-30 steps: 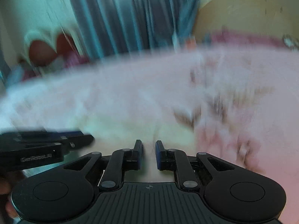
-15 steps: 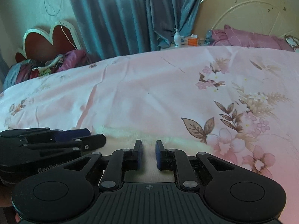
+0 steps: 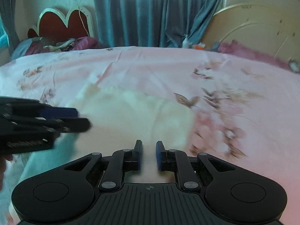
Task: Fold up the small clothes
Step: 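Press and straighten the folded sweater's edge with the right gripper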
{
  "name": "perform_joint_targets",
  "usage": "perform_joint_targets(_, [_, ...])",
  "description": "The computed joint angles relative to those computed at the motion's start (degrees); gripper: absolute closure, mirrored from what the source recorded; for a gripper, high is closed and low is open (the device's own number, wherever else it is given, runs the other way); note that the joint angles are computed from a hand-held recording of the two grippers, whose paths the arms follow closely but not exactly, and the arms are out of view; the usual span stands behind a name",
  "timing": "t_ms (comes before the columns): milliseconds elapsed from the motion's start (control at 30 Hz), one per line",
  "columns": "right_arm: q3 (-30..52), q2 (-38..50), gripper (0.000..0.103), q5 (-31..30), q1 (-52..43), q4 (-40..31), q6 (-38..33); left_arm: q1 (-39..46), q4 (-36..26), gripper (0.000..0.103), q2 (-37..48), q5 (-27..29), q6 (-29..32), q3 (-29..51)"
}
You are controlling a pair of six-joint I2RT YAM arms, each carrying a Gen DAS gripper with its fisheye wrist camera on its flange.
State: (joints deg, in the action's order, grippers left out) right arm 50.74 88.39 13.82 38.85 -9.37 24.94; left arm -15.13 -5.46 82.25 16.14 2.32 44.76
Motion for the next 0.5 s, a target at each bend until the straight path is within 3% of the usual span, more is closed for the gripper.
perform_joint_targets(100, [-6.83,-8.8,0.09,-0.01,4.75,0.93,0.86,0.27,-1.74,0.072,-6.7,2.41,-0.32,-6.37])
perform_joint_targets(200, [-5.8,-6.43,0.09,1.49,10.58,-7.92,2.83,0.28,-4.08,0.072,-10.87,3.9,-1.92,-12.01])
perform_joint_targets(267, [-8.71,-9.33,0.09,4.14,13.58,-8.09,6.61,0.33,-5.01,0.072,-16.09,4.46,-2.53,-15.62])
perform_joint_targets(333, [-12.88,-17.03,0.09,5.06,15.33,-8.64,14.67,1.93,-8.61,0.072,-21.27,5.57,-3.78,-16.73])
perform_joint_targets(400, [-16.15,-23.35,0.086,5.74,16.92,-9.65,20.26,4.82,-10.81,0.066,-27.96,5.57,-5.18,-18.83])
perform_joint_targets(500, [-18.23,-27.77,0.081,3.87,17.91,-10.17,23.19,8.08,-14.03,0.066,-31.24,5.59,-5.21,-19.26])
